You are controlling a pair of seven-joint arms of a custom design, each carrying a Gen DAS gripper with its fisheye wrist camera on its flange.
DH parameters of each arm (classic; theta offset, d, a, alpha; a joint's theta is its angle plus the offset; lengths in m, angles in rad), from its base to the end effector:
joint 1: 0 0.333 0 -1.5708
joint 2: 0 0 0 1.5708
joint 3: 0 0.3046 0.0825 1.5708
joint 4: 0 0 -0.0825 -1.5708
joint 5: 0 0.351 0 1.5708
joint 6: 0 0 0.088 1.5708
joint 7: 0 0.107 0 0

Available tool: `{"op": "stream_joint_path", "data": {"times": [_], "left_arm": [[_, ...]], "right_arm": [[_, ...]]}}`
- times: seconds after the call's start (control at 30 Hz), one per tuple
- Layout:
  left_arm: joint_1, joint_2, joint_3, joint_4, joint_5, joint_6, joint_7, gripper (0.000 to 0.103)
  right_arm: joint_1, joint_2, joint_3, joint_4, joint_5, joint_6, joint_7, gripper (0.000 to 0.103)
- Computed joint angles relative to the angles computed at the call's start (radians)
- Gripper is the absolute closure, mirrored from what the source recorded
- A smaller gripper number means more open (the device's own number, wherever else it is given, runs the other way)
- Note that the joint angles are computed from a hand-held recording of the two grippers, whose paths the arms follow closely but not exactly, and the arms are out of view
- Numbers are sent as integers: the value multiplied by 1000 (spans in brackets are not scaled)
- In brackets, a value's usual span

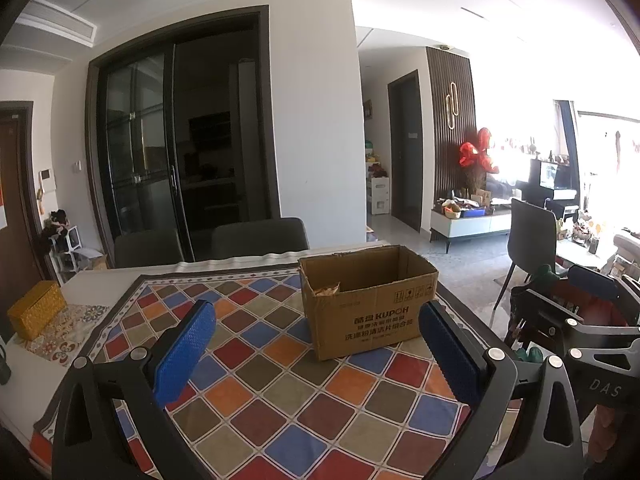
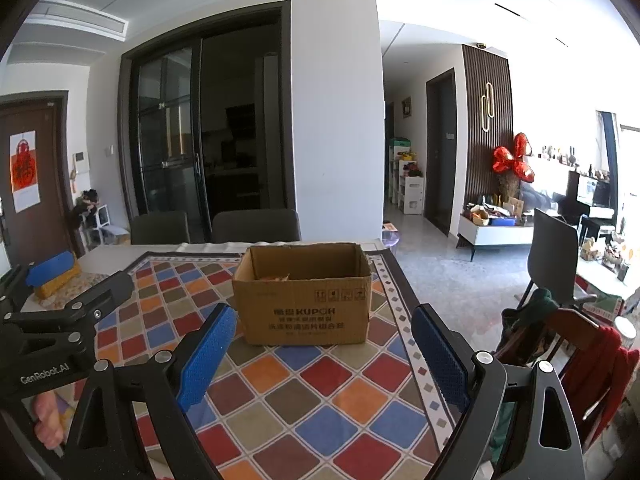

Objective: Organize snacks

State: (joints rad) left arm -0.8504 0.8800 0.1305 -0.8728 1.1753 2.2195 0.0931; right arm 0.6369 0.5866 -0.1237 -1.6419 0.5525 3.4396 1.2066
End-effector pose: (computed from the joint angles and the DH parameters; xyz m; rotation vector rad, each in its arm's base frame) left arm 0.5721 -0.5265 0.4502 -1.5155 1.3247 -0.8716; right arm 0.6180 0.3022 0.4292 -1.6437 1.2024 -0.7787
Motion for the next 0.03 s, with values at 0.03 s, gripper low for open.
{"op": "stream_joint_path", "data": {"times": [0.03], "left_arm": [[0,1,0,3,-1,-2,1,0]], "right_arm": [[2,1,-2,1,2,0,0,13]]}}
